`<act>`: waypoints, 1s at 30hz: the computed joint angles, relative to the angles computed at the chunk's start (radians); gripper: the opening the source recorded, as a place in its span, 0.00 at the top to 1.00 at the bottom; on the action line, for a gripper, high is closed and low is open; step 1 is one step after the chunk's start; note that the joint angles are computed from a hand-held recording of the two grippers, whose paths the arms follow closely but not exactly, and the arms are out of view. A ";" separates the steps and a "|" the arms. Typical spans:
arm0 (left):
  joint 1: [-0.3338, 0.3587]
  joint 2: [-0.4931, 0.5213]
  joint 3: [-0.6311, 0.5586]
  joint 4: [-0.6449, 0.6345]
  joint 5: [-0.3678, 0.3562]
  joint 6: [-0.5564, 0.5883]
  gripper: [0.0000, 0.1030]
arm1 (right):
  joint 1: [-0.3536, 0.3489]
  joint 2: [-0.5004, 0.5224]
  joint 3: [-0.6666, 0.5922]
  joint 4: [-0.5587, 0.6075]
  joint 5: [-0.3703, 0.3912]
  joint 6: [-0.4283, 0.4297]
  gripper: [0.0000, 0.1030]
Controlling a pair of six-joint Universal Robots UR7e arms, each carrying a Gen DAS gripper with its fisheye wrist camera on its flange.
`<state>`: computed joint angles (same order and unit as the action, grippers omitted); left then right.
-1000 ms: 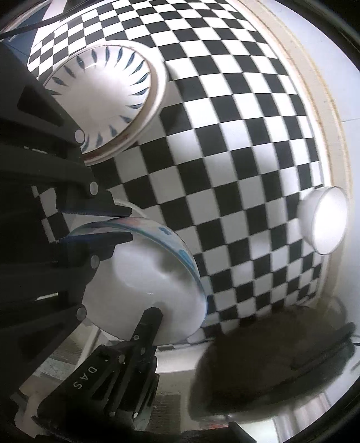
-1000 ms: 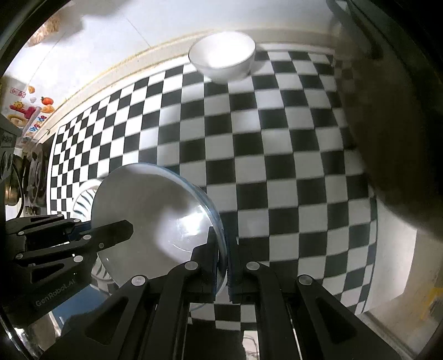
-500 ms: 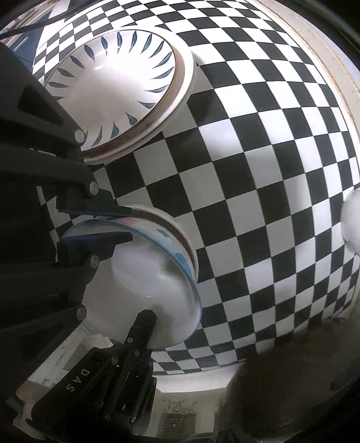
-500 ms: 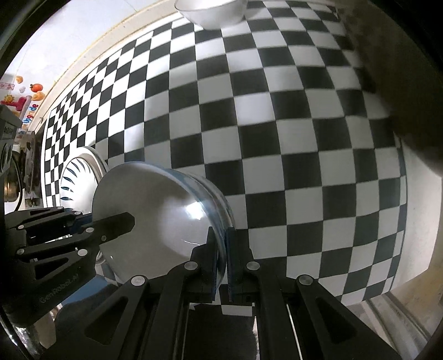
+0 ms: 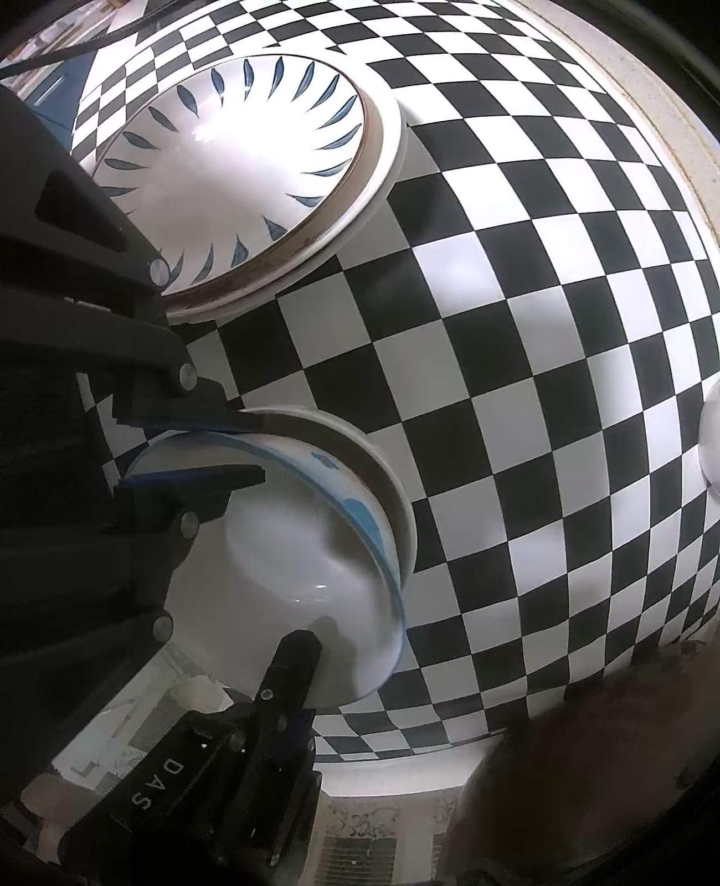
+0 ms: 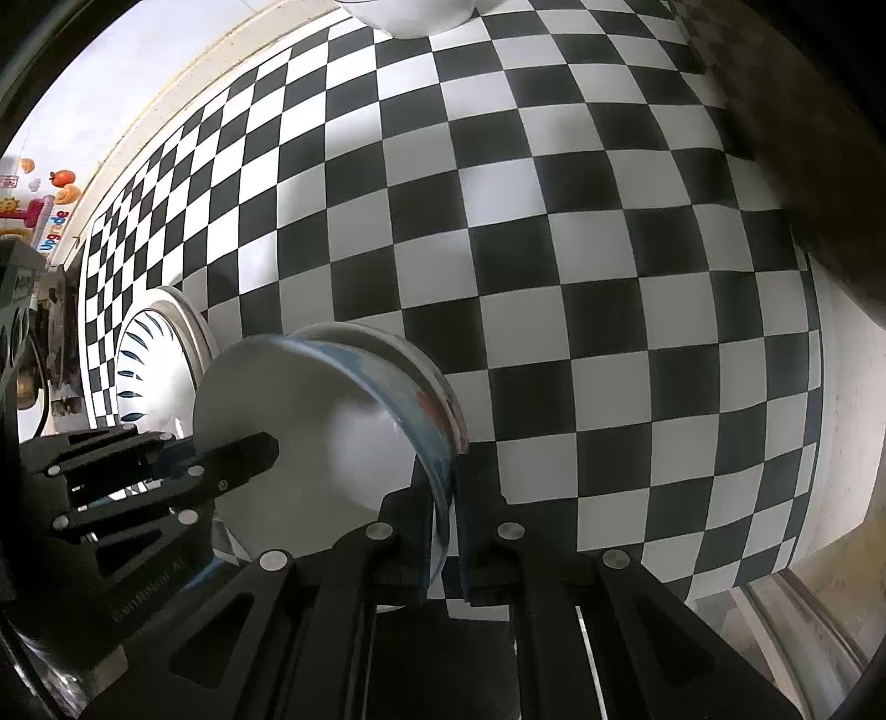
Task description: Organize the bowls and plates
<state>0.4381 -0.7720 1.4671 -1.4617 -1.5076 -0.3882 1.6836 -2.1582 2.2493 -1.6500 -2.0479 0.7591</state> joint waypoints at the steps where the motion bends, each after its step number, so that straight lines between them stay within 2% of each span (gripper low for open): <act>1: 0.000 0.000 0.000 -0.002 0.002 -0.001 0.91 | -0.003 -0.002 0.000 0.001 0.002 0.001 0.90; 20: 0.004 -0.014 -0.007 -0.006 0.027 -0.022 0.90 | -0.008 -0.022 -0.011 0.025 0.031 -0.011 0.90; 28: 0.005 -0.013 -0.096 -0.040 0.058 -0.034 0.90 | 0.032 0.001 -0.087 0.054 -0.007 0.000 0.89; 29: 0.007 -0.003 -0.123 -0.051 0.070 -0.039 0.88 | 0.043 0.010 -0.110 0.059 -0.021 0.001 0.86; 30: 0.012 0.010 -0.149 -0.059 0.080 -0.040 0.86 | 0.052 0.020 -0.132 0.058 -0.038 0.000 0.77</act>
